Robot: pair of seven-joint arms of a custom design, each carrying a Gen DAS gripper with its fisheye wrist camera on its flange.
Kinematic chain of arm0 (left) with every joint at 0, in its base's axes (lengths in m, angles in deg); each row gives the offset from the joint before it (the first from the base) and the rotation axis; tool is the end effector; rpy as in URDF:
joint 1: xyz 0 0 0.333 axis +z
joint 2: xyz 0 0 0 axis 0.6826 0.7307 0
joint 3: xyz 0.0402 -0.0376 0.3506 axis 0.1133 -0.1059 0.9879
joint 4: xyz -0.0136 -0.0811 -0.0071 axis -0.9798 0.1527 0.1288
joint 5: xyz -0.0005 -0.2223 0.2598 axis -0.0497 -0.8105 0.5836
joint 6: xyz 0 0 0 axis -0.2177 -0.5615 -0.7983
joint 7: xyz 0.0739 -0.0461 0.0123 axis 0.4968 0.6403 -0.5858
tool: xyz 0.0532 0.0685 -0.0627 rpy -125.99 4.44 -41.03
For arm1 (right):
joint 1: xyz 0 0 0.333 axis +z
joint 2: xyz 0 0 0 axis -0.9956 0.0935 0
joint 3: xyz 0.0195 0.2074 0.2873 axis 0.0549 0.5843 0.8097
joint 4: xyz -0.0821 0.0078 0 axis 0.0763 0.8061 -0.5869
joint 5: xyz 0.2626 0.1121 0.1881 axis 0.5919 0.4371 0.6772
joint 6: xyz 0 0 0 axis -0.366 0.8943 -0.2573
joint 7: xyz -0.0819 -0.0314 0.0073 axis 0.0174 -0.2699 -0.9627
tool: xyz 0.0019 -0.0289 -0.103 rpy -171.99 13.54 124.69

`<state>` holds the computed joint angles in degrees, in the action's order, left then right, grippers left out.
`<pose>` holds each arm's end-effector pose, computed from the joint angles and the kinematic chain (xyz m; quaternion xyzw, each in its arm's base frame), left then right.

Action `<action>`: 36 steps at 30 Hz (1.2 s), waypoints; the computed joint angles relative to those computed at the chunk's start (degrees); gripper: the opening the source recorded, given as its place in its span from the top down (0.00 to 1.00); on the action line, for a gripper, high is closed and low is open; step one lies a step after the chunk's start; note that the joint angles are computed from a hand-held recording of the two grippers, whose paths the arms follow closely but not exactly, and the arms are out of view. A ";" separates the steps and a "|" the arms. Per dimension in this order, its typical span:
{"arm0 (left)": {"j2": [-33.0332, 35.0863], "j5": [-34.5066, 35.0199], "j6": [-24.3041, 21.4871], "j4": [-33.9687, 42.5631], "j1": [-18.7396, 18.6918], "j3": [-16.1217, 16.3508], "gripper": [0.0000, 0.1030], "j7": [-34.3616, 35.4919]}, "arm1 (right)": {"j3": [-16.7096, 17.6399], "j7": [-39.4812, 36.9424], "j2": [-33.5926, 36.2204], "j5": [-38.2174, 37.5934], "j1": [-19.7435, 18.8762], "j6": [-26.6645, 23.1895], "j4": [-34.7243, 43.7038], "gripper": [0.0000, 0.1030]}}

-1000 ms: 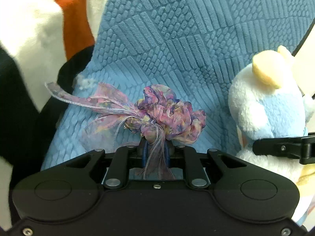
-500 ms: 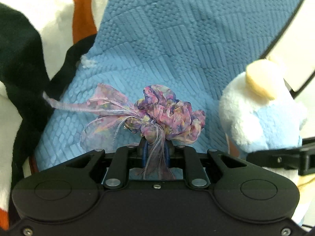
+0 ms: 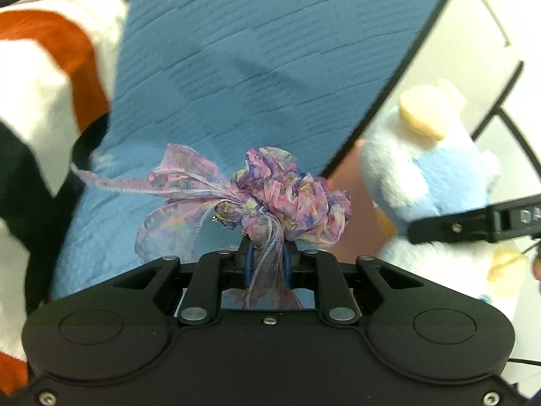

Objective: Organize objects
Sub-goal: 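Carry the duck and scrunchie over the pink box with both tools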

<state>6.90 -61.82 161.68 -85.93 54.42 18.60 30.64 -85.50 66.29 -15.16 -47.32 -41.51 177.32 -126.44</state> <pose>0.4681 -0.2585 0.4053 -0.6252 0.6893 -0.3642 0.0372 0.4546 0.4818 0.5125 -0.6998 0.6803 -0.0720 0.2057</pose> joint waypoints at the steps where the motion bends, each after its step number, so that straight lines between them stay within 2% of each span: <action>1: 0.12 0.30 -0.63 0.74 1.80 -2.47 0.85 -0.07 | -0.26 0.21 -1.05 -0.34 -0.12 0.56 -0.88 0.23; 2: 0.04 0.37 -1.22 1.59 3.07 -4.47 0.84 0.17 | -0.44 0.53 -1.80 -0.92 -0.14 0.70 -1.49 0.23; 6: -0.54 -1.56 -4.26 5.11 2.68 -7.16 0.84 2.70 | -0.40 1.60 -5.02 -2.25 -1.42 1.25 -4.26 0.23; 9: 0.53 -4.40 -6.95 8.14 3.65 -10.91 0.84 4.97 | 0.03 2.77 -7.83 -4.03 -2.37 0.71 -6.57 0.23; 12: 1.14 -6.61 -9.10 11.16 1.62 -11.31 0.84 6.78 | 0.64 3.47 -10.52 -5.20 -4.12 1.69 -9.75 0.23; 15: 1.57 -7.72 -12.24 14.80 -3.69 -8.54 0.84 7.69 | 1.47 4.10 -13.32 -5.99 -6.06 2.41 -12.79 0.23; 18: 2.62 -9.12 -14.61 18.08 -7.66 -7.33 0.84 9.11 | 2.38 4.68 -16.28 -6.79 -8.07 3.28 -16.19 0.23; 25: 6.90 -10.42 -20.15 26.50 -20.20 -0.41 0.84 10.25 | 4.48 7.45 -22.77 -9.31 -13.53 5.27 -24.72 0.23; 30: 11.80 -13.10 -23.55 31.96 -26.79 2.56 0.83 11.91 | 5.21 9.20 -25.60 -10.55 -17.84 8.20 -31.34 0.23; 34: 14.58 -14.84 -26.03 35.36 -31.89 6.19 0.83 12.31 | 5.34 10.39 -24.86 -11.91 -20.58 11.79 -34.78 0.23; 36: 15.38 -16.34 -26.61 35.65 -32.91 7.18 0.83 13.21 | 5.25 11.57 -23.67 -14.48 -21.43 13.18 -35.71 0.23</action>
<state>22.27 -78.17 135.07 -50.29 21.50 25.78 43.85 -80.25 77.86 -38.83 -61.81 -62.95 190.50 -162.16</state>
